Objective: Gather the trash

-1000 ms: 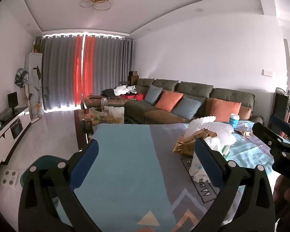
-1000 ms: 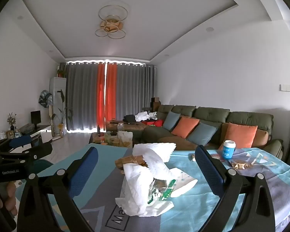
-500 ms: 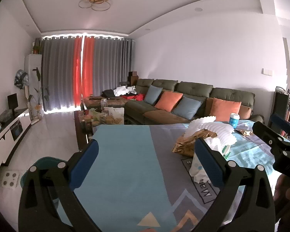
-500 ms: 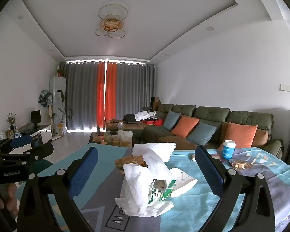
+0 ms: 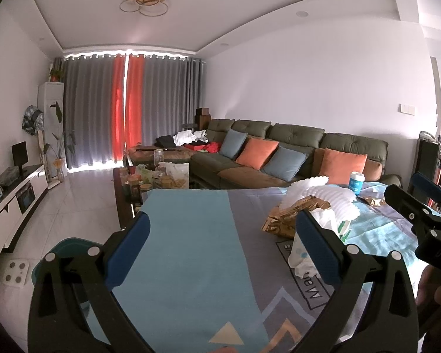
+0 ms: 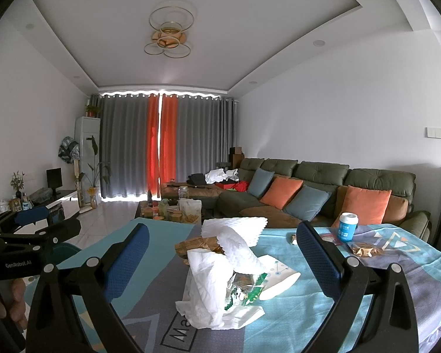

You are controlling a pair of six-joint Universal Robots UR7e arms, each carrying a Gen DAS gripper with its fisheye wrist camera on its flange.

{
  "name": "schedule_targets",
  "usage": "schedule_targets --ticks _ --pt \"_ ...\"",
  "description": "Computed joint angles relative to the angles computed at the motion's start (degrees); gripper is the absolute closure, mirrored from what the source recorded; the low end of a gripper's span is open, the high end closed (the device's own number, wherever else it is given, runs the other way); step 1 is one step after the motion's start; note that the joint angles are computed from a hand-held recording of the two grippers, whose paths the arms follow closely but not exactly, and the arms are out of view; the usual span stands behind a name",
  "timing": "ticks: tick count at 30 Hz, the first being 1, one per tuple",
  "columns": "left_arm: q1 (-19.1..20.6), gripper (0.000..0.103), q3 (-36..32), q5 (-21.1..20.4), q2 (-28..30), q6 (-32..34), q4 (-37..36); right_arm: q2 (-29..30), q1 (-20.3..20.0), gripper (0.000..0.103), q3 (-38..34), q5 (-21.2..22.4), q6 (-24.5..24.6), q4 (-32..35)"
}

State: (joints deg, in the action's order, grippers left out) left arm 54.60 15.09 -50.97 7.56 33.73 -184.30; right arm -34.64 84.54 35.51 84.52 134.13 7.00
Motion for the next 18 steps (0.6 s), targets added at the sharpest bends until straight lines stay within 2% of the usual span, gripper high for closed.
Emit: schedule_targets --ticks 9,15,18 --pt "-0.02 0.005 -0.97 -0.02 0.51 0.04 0.26 -0.12 0.02 0.006 0.18 0.02 -0.09 -0.15" --pt "-0.05 0.005 0.06 0.12 -0.04 -0.07 -0.1 -0.1 -0.03 0.006 0.34 -0.1 -0.08 -0.42" --pt "0.0 0.005 2.68 -0.14 -1.27 0.02 -1.59 -0.07 -0.01 0.006 0.27 -0.06 -0.08 -0.32"
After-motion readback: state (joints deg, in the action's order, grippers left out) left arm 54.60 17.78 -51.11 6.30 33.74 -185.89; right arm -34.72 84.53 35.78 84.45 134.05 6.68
